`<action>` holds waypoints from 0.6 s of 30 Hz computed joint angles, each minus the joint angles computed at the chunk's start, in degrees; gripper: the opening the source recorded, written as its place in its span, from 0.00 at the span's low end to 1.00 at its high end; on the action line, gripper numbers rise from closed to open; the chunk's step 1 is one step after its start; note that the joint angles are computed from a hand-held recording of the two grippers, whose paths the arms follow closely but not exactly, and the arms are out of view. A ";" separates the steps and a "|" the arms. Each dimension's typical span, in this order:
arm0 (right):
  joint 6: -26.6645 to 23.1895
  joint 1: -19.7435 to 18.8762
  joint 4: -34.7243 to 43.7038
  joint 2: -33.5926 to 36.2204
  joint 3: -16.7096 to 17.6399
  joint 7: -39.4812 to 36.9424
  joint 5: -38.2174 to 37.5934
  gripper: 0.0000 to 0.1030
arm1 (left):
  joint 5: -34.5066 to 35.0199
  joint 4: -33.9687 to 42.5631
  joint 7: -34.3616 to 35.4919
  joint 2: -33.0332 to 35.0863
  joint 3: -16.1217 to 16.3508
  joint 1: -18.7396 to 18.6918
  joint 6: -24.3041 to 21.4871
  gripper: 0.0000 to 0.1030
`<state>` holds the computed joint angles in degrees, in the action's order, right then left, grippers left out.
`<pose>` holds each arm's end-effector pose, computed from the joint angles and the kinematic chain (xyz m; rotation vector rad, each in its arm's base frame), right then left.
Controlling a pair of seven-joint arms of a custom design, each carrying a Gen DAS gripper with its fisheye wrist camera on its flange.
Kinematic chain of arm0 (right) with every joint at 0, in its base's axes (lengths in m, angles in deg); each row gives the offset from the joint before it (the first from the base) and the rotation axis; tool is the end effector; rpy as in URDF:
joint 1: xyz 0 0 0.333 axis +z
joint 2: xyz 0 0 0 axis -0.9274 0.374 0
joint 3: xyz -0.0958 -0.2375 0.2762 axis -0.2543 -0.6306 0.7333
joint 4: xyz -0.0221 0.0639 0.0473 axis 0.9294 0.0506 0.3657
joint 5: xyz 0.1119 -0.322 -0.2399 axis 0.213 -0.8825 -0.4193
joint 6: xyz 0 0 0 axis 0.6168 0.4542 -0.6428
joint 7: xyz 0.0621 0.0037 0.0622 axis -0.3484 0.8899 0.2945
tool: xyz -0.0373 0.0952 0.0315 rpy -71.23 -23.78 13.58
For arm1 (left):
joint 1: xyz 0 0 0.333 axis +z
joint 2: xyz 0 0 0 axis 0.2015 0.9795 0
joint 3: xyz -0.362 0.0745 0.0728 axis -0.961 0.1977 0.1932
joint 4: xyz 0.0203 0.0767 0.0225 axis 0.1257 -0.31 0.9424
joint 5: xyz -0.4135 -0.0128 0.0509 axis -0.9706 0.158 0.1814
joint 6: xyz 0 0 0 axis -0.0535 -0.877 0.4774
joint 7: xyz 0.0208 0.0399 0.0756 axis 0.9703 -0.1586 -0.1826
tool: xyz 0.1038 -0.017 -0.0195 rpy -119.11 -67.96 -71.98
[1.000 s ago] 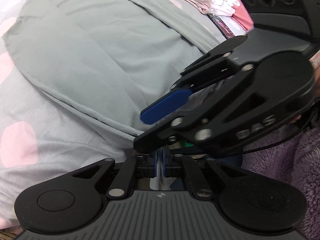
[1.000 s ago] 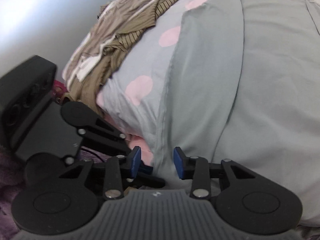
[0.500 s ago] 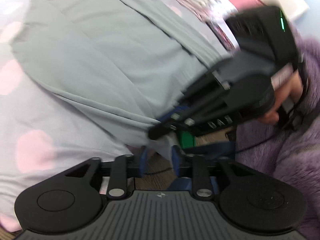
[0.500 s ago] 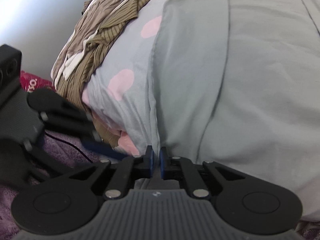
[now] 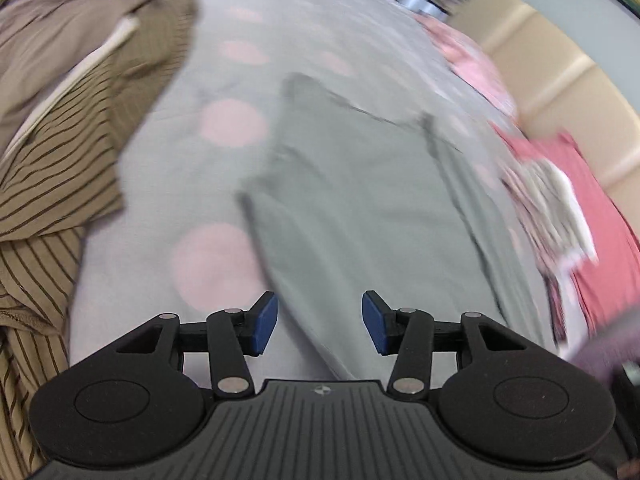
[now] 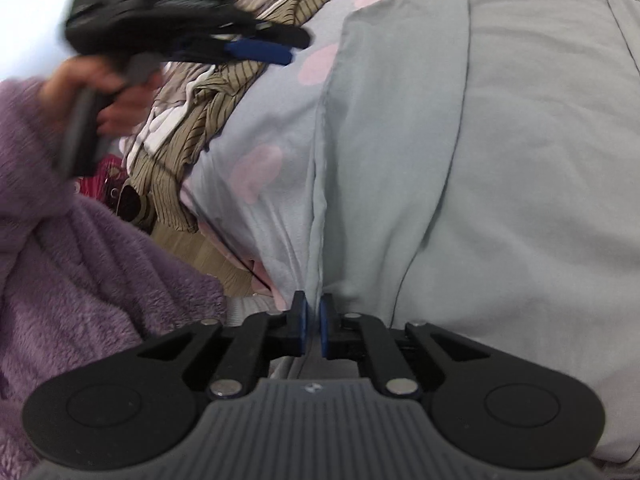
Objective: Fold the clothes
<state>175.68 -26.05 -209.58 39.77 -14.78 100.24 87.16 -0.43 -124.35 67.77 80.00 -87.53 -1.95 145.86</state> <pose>0.3003 0.4839 0.4935 -1.9211 1.5871 0.2318 0.5358 -0.2653 0.4868 1.6169 -2.3403 0.9699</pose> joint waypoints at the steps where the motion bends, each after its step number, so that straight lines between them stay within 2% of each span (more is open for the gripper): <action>1: 0.05 0.14 -0.02 -0.04 -0.08 -0.80 0.65 0.07 | 0.18 0.83 -1.13 0.95 0.37 0.35 -0.12 0.43; 4: 0.06 0.33 -0.27 -0.32 -0.21 -2.27 1.97 0.07 | -0.36 2.83 -3.87 3.89 0.22 1.36 0.76 0.42; 9: 0.78 0.96 -1.20 -1.38 -0.53 -6.17 6.43 0.07 | -2.06 6.37 -4.12 9.06 -2.16 3.01 3.05 0.41; 12: 1.57 1.38 -2.12 -2.34 -0.69 -8.26 9.45 0.07 | -4.00 7.37 -2.76 10.74 -4.10 4.04 5.35 0.31; 14: 2.46 1.62 -3.06 -3.21 -0.64 -8.65 10.95 0.07 | -5.80 8.01 -0.47 11.36 -5.23 4.86 6.05 0.16; 16: 3.71 2.18 -4.04 -4.05 -0.82 -9.54 13.24 0.07 | -6.80 8.05 1.91 11.09 -6.07 5.11 7.65 0.08; 18: 5.01 3.09 -4.77 -4.69 -1.22 -11.13 16.16 0.07 | -8.52 8.03 4.32 10.56 -6.86 5.21 9.32 0.04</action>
